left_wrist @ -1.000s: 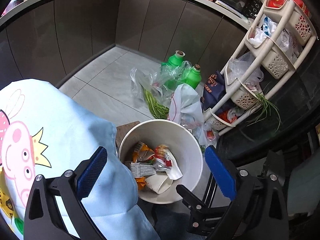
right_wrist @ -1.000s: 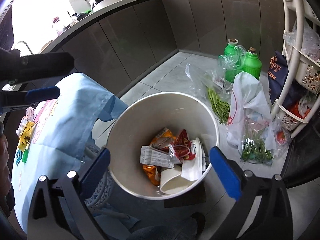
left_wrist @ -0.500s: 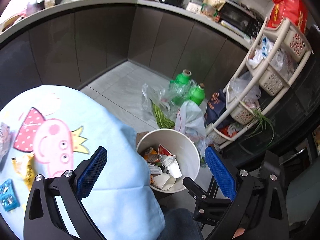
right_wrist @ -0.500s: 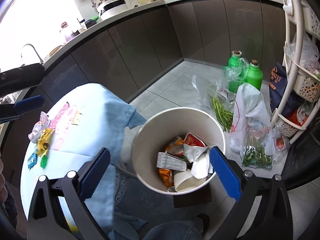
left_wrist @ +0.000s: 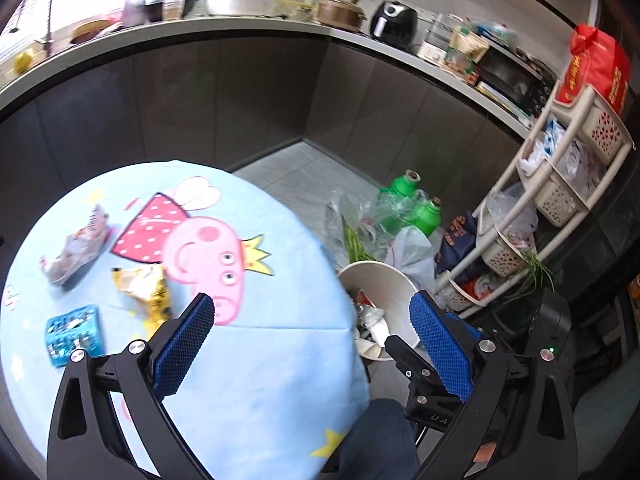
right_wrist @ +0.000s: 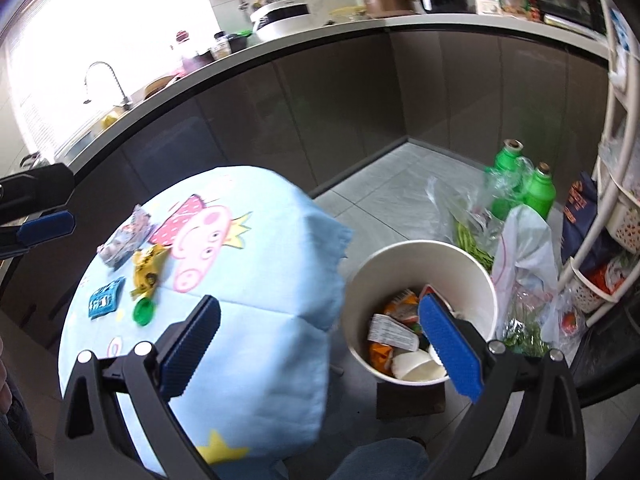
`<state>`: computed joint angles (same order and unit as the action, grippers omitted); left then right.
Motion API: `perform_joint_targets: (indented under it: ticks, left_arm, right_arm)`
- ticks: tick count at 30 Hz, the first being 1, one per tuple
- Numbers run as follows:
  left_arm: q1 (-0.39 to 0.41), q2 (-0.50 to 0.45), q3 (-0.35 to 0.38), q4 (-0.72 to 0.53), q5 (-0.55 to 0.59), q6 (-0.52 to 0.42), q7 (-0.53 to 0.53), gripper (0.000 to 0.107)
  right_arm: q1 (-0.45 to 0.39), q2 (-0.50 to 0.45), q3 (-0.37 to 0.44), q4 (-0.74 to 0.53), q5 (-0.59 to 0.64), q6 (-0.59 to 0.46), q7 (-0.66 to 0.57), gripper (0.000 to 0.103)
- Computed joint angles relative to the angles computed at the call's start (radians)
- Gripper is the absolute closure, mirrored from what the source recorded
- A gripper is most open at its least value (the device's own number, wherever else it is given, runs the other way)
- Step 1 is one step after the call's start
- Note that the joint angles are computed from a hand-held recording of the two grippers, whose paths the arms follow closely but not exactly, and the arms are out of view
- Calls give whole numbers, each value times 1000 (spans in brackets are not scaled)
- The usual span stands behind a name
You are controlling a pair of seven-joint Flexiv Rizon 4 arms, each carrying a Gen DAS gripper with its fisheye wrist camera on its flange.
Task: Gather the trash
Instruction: 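Move both tools back over the table toward the remaining trash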
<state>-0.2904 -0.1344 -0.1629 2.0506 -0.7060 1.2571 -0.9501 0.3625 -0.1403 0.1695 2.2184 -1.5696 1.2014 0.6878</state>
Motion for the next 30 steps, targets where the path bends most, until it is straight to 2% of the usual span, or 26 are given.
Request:
perform_joint_targets:
  ticks: [15,19,24,30]
  left_arm:
    - [52,88,83,103,-178,5,95,12]
    - [97,99,122,133,-217,-33,126,13]
    - [138,118,153,185,-313,-70,261,13]
    - [194,108,182,213,-340,-111,303,13]
  right_arm:
    - [142,-133,-6,-193,136,-22,-234,4]
    - [190,-185,-16,-255,200,-20,-330,4]
    - [248,-257,-34,-333,318,-15,-463,3]
    - [312,-351,-57,-451,467,1,-668,4]
